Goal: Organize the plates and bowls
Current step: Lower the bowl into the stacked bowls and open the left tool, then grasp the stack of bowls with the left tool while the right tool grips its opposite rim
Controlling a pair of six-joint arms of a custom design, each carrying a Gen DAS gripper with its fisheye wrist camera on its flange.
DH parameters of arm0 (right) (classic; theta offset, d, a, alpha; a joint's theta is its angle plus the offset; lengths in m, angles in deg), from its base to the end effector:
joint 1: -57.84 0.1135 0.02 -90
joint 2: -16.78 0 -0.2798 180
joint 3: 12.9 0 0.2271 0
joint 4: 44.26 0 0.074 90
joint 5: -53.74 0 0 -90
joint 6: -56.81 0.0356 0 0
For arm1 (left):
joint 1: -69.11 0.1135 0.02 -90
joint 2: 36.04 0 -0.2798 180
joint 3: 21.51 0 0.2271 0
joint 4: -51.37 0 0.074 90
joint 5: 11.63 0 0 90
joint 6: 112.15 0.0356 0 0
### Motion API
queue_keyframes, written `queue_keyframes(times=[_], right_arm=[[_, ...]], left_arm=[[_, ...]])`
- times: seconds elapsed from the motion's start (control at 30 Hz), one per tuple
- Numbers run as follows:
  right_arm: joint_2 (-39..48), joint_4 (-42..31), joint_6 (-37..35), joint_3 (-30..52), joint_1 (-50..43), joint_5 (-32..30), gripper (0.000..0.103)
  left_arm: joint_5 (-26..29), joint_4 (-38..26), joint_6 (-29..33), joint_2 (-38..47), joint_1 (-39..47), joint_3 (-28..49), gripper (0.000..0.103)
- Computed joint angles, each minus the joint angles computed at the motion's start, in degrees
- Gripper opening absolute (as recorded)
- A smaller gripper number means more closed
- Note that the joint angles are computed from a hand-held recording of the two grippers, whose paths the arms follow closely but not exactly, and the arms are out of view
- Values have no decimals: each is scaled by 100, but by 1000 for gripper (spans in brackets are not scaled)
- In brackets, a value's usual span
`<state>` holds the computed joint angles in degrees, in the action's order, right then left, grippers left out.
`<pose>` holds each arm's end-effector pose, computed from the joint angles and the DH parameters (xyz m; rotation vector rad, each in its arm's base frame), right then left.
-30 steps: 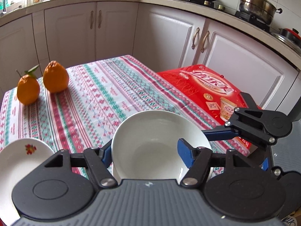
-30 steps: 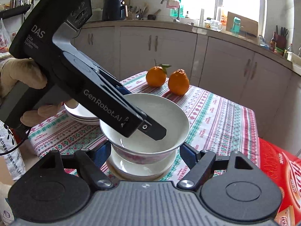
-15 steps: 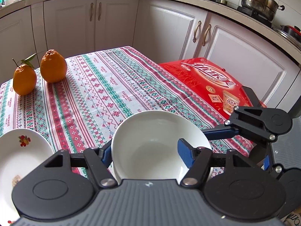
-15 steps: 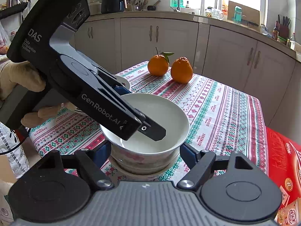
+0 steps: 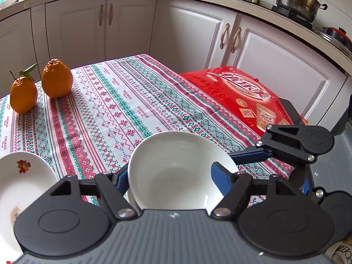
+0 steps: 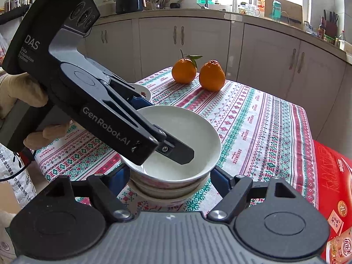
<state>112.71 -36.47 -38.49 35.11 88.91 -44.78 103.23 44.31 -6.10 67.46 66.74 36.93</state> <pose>0.2410 0.1514 0.1529 -0.7911 2.1538 0.4043 0.3101 -0.0278 0.1409 0.5646 2.3453 -0.4281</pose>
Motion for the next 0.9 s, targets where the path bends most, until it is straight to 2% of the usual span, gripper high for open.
queue_keyframes(times=[0.03, 0.13, 0.33, 0.5, 0.57, 0.7, 0.8, 0.9], right_arm=[[11, 4, 15, 3, -6, -14, 85], [-49, 179, -21, -105, -3, 28, 96], [-220, 248, -94, -229, -7, 26, 102], [-344, 199, -325, -370, -95, -14, 103], [-359, 119, -480, -396, -161, -38, 103], [-263, -28, -808, -378, -280, -120, 103], [-44, -136, -1057, -253, -315, -147, 103], [253, -338, -1300, -8, -309, -185, 103]], left_arm=[[-68, 45, -20, -30, -13, -32, 81], [-68, 94, 9, -122, 47, -69, 82], [41, 18, 141, -459, 238, -152, 83], [197, 42, 441, -918, 496, -567, 86], [296, 82, 616, -1123, 659, -821, 92], [355, 198, 1088, -1345, 940, -1310, 92], [258, 419, 1376, -1147, 1016, -1535, 92], [-66, 765, 1491, -712, 824, -1608, 92]])
